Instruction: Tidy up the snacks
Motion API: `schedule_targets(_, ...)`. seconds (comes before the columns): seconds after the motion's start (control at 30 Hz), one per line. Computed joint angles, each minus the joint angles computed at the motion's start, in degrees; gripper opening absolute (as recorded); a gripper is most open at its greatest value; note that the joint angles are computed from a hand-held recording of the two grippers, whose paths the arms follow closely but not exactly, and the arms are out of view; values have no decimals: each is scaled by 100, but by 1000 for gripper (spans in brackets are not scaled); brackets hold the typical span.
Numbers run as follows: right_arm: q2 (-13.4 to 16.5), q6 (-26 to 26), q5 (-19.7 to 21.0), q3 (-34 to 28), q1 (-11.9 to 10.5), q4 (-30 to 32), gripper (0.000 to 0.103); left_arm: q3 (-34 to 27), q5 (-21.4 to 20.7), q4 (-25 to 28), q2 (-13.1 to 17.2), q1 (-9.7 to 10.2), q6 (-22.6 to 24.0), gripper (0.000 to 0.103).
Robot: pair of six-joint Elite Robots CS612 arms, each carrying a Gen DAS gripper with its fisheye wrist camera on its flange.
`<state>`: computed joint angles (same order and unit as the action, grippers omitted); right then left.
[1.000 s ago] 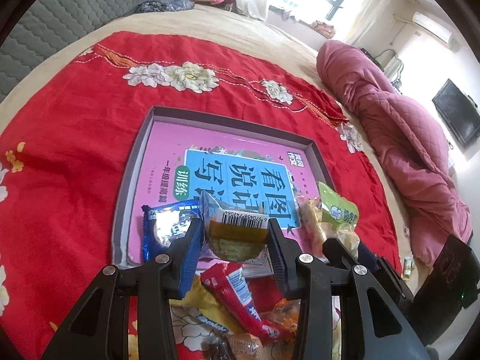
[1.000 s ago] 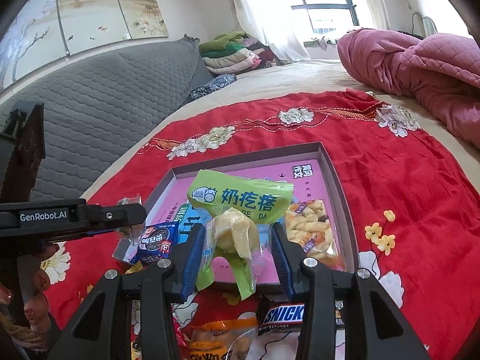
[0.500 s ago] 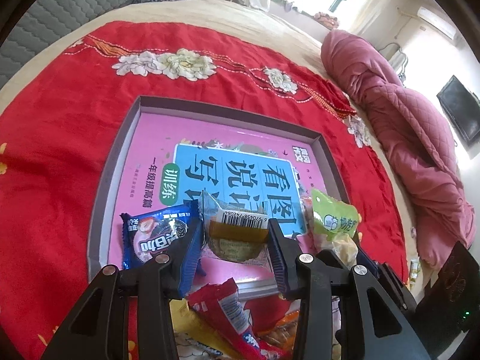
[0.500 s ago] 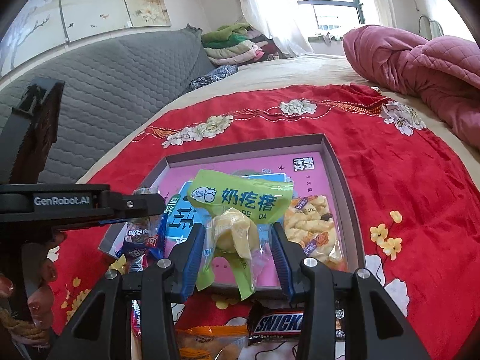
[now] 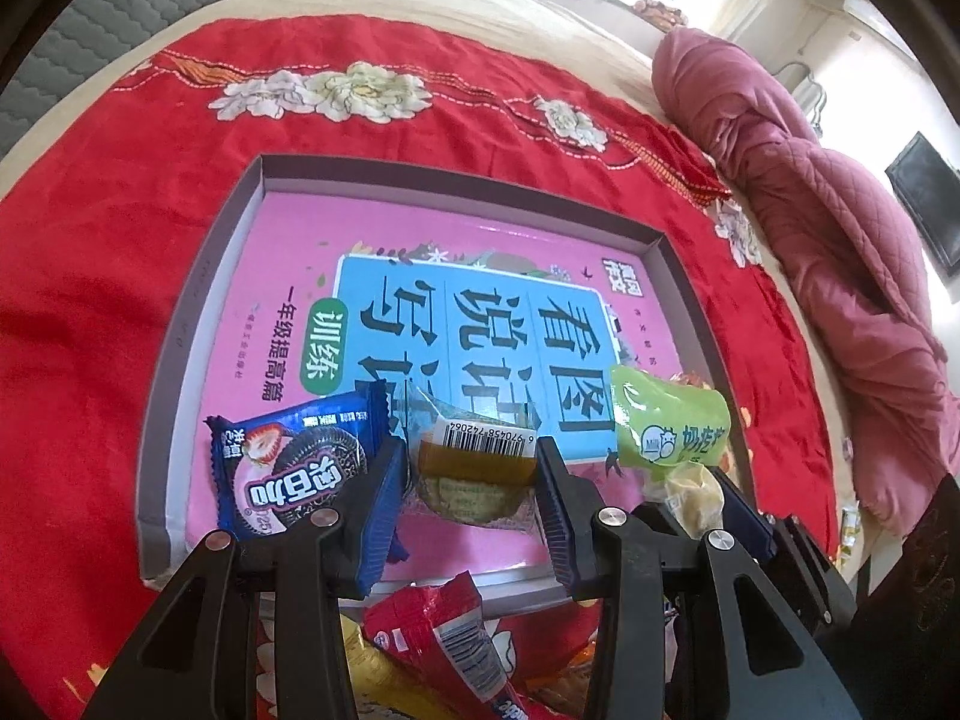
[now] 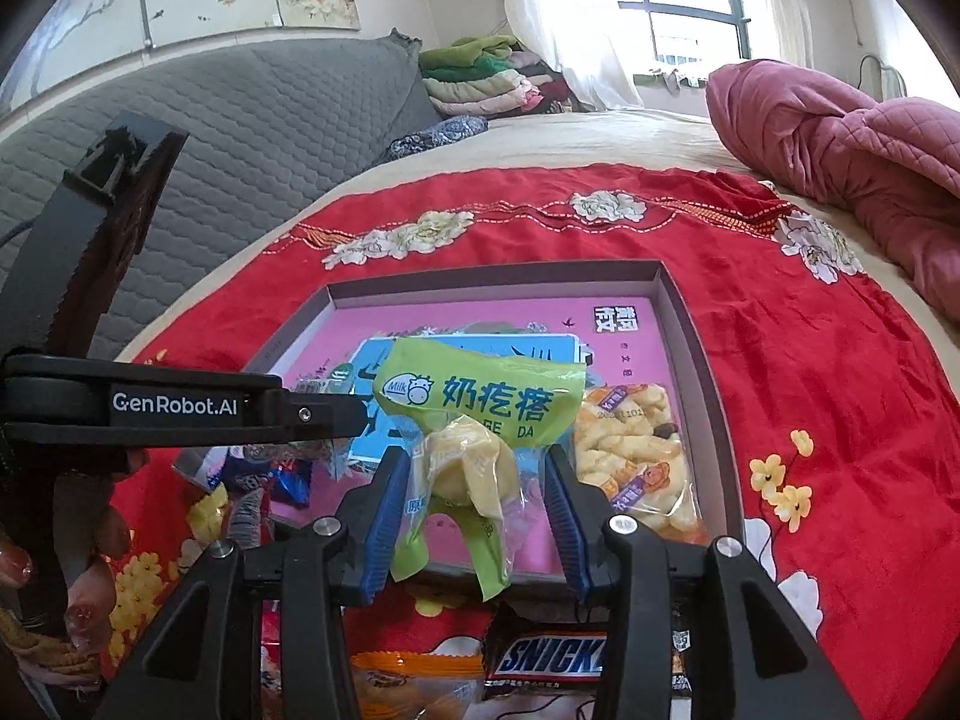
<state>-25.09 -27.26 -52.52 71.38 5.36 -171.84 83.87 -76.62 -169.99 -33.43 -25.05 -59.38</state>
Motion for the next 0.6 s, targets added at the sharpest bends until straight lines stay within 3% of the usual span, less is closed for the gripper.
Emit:
schedule_targets(0.2,49,-19,-262,-67,30,129,46,-59,-21,126,30,0,71,44)
schedule_targets(0.6,45,-76,-327,-28,41,-12,47,-167,-49,411,61,-7,145,45)
